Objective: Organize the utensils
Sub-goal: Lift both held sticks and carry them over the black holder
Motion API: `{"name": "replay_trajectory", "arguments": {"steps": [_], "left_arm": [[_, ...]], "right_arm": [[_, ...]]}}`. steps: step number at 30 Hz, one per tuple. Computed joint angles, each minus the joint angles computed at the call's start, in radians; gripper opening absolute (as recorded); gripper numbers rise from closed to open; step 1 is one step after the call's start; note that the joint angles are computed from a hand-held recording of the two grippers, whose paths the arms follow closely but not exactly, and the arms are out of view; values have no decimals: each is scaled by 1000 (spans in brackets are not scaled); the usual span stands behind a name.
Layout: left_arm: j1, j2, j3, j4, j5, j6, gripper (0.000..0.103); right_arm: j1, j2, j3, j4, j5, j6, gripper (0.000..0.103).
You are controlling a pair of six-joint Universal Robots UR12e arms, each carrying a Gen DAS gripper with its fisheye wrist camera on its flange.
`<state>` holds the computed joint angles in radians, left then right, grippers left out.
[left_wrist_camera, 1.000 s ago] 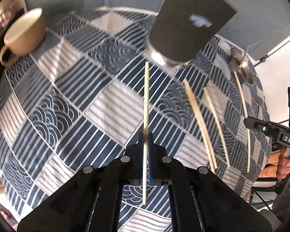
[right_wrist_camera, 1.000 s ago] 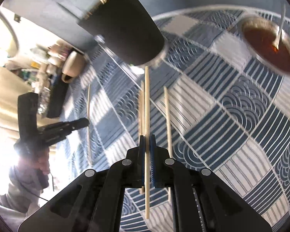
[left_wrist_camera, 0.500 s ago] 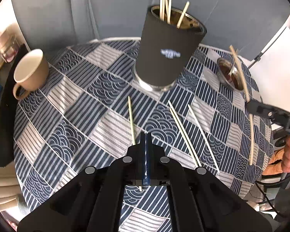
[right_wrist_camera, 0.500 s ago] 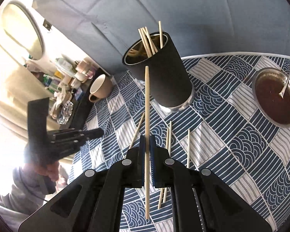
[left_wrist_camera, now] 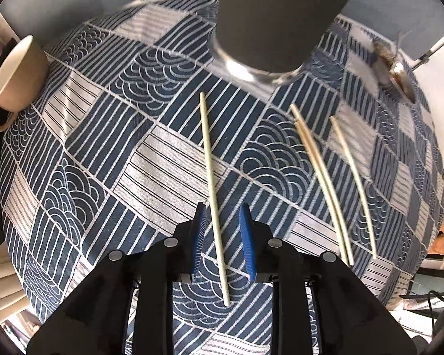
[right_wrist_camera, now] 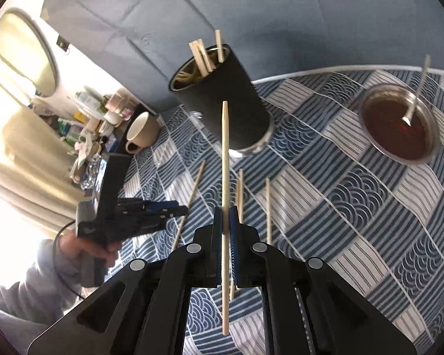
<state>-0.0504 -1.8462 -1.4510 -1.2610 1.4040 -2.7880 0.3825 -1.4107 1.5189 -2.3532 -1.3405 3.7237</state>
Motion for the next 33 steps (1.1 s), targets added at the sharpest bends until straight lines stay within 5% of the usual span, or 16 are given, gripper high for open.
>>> {"name": "replay_trajectory", "arguments": {"steps": [8, 13, 25, 33], "left_arm": [[-32, -21, 16, -2, 99, 74, 20], [-3, -22, 22, -40, 14, 49, 5], [72, 13, 28, -52, -111, 23, 5], [69, 31, 80, 21, -178, -1, 5]], "right_arm": [[-13, -27, 56, -50, -6, 63, 5], [-15, -25, 56, -63, -7, 57, 5], [-21, 28, -22, -61, 33, -7, 5], [-12, 92, -132, -59, 47, -94, 5]]}}
